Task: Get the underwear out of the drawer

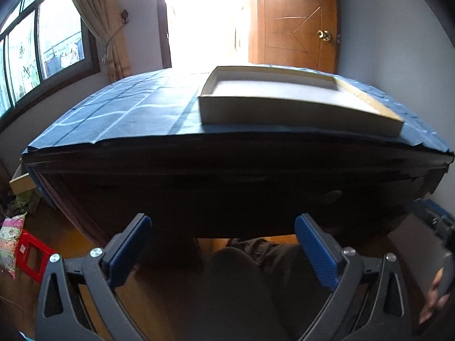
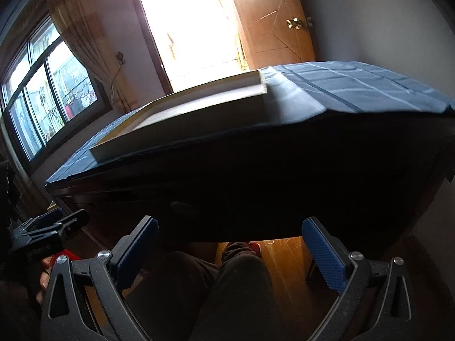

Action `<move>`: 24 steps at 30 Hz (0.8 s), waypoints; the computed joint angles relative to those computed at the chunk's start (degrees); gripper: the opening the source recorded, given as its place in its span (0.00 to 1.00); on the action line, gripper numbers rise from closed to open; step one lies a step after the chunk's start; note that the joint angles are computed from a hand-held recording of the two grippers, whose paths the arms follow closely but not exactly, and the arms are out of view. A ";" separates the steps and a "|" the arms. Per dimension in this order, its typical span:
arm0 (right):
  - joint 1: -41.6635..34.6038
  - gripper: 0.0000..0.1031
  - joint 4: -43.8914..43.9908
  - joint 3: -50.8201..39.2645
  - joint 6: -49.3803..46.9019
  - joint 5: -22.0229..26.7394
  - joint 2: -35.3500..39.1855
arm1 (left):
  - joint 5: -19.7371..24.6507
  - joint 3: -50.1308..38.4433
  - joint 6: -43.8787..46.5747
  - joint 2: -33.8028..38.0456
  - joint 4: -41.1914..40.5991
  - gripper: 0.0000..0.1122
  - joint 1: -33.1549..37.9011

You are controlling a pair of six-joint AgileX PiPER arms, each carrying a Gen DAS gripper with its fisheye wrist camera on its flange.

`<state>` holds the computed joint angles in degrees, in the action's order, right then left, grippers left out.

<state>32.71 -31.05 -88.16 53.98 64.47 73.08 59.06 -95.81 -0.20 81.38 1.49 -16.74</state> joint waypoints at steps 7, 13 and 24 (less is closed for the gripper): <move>-9.79 0.99 4.25 8.64 -2.17 -6.08 -5.60 | -4.72 0.95 1.77 1.51 -3.60 0.91 2.70; -10.24 0.78 9.27 1.95 -11.55 -7.90 -0.49 | -4.47 -2.54 -1.38 3.37 -1.81 0.90 0.73; -14.26 0.58 19.48 -12.54 -20.49 -4.26 12.96 | 0.24 -8.60 -7.64 9.48 0.95 0.87 -2.03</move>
<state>18.45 -11.58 -100.70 33.49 60.21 86.04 59.30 -104.41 -7.84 90.86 2.44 -18.78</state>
